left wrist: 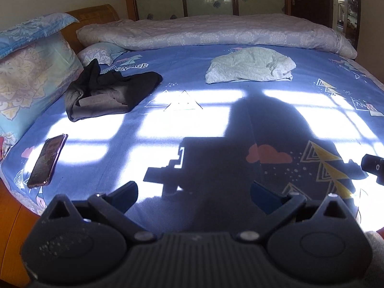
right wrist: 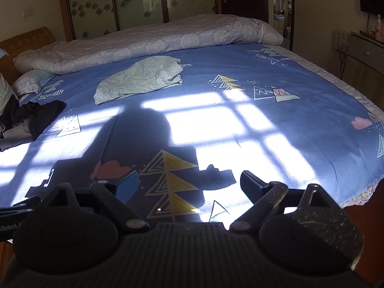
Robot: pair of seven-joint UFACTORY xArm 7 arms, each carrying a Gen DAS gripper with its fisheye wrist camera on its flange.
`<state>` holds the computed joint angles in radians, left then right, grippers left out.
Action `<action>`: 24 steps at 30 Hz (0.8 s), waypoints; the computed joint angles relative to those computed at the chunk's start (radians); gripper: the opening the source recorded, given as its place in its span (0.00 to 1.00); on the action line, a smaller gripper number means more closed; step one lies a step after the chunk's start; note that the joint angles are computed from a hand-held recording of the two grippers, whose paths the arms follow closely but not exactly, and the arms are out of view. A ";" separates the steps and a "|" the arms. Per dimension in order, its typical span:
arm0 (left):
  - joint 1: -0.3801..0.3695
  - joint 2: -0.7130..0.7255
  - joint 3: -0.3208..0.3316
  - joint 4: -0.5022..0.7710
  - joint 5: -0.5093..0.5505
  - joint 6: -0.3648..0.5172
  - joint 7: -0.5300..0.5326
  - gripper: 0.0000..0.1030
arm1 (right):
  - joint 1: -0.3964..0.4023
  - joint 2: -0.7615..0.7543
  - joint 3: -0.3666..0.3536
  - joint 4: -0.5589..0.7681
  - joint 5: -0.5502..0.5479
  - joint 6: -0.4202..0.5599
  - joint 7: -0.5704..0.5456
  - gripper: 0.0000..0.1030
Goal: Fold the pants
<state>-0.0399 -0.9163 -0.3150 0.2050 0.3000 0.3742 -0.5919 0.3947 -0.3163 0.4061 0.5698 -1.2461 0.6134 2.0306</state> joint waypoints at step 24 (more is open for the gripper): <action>0.026 -0.008 -0.095 0.043 0.093 0.078 -0.066 1.00 | -0.001 -0.024 0.014 -0.008 -0.011 0.033 -0.006 0.91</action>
